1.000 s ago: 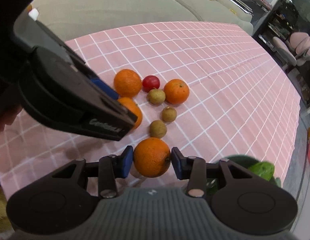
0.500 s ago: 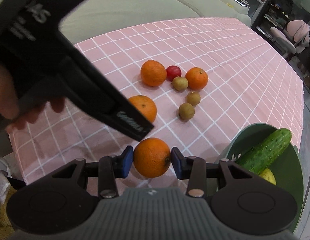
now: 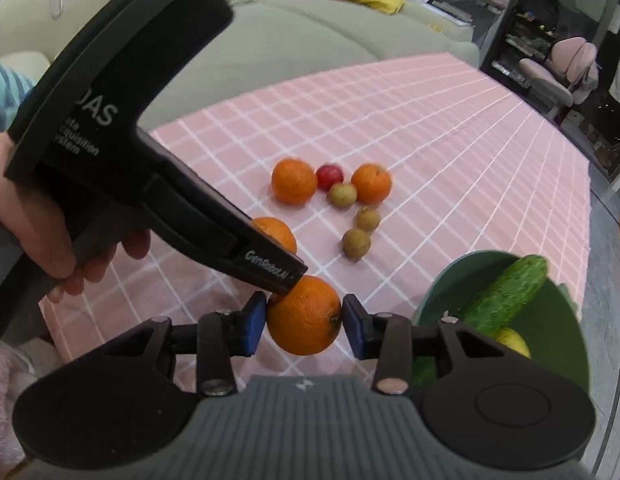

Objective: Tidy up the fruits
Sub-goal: 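Carry both oranges into the colander and open both tools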

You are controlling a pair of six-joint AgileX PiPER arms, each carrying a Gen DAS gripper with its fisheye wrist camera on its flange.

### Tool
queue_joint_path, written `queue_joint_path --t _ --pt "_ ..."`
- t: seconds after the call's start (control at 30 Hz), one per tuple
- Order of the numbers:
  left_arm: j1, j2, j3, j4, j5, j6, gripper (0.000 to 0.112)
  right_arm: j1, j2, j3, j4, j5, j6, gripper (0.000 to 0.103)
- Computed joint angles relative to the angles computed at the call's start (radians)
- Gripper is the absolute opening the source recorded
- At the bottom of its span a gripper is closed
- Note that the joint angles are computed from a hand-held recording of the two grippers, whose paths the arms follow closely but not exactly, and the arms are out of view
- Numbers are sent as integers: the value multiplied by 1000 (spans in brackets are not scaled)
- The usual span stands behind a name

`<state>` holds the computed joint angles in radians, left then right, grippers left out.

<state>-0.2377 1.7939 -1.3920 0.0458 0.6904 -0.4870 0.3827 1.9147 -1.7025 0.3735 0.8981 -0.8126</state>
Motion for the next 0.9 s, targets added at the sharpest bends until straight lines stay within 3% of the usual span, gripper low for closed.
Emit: queue_joint_path --t 0.4,0.63,0.9 --pt "-98 -51 -184 -66 62 112 51 -129 -112 6 21 39 25 38" --pt "-169 62 -375 -118 145 222 51 -187 -85 -56 -68 90 56 38" --pt "-187 256 -619 -221 323 322 51 -239 59 -250 -125 261 67 38"
